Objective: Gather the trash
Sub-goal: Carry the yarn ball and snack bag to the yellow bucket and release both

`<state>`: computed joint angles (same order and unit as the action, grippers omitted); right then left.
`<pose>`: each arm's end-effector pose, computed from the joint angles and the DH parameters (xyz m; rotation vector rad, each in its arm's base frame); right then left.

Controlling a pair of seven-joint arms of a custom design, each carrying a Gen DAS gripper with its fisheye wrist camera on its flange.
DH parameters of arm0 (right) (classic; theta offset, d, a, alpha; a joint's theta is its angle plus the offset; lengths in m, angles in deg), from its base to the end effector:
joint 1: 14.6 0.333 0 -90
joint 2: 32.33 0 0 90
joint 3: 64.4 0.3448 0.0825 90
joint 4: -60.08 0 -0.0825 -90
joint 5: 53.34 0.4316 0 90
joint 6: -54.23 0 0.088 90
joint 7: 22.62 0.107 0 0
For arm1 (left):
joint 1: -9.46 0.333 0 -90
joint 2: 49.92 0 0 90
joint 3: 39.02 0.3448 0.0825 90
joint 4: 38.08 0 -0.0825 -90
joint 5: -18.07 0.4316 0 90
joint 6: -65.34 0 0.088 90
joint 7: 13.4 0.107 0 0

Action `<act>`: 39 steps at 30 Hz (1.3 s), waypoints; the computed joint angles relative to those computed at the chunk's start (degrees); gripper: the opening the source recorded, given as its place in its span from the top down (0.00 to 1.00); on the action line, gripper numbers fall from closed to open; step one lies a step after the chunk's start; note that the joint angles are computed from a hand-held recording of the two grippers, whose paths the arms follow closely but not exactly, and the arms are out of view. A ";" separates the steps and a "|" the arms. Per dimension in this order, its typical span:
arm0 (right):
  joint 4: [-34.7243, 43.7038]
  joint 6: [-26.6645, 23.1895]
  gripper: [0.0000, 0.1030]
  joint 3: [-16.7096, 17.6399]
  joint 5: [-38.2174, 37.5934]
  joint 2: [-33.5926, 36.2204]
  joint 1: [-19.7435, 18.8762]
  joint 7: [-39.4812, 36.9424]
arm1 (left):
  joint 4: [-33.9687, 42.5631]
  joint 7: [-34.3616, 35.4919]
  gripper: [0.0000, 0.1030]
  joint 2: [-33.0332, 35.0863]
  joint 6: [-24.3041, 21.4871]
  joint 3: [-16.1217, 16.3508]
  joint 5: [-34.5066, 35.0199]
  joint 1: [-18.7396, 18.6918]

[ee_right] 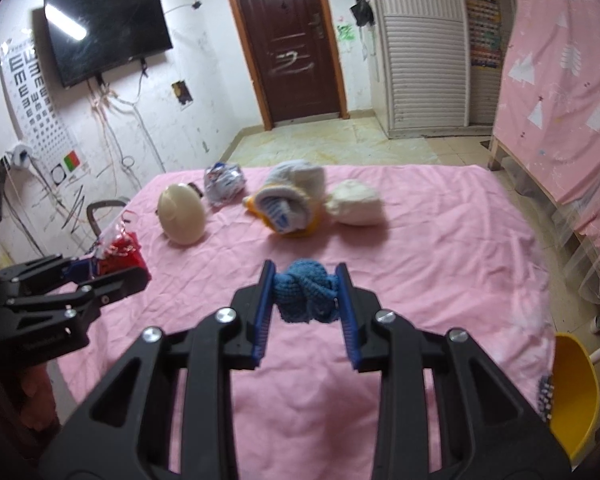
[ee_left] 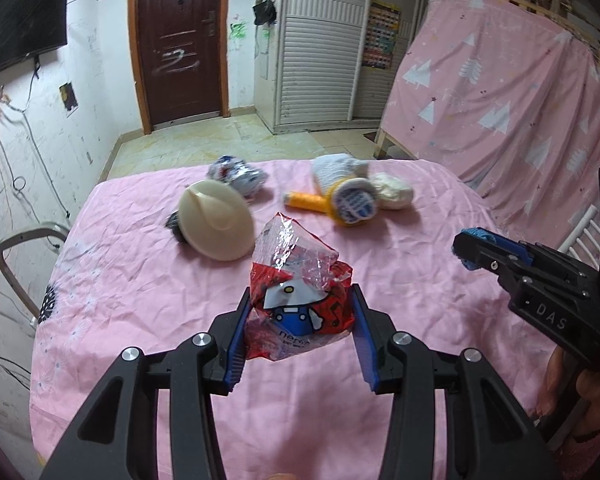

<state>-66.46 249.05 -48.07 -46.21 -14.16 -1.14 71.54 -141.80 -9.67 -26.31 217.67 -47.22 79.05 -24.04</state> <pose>0.5669 0.2982 0.3351 -1.8121 1.3975 -0.3985 0.5300 -0.4924 0.3525 -1.7681 1.8665 -0.7886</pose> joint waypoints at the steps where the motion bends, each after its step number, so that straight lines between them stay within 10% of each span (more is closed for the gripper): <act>1: -0.96 0.76 0.72 0.54 -0.21 -0.58 -1.05 0.53 | 0.52 0.50 0.65 0.28 -0.28 -0.18 -0.18 -0.13; 39: -25.72 18.29 0.72 -14.37 1.57 -13.97 -3.88 12.83 | 40.89 36.14 0.65 25.76 -8.15 0.57 -19.66 -14.45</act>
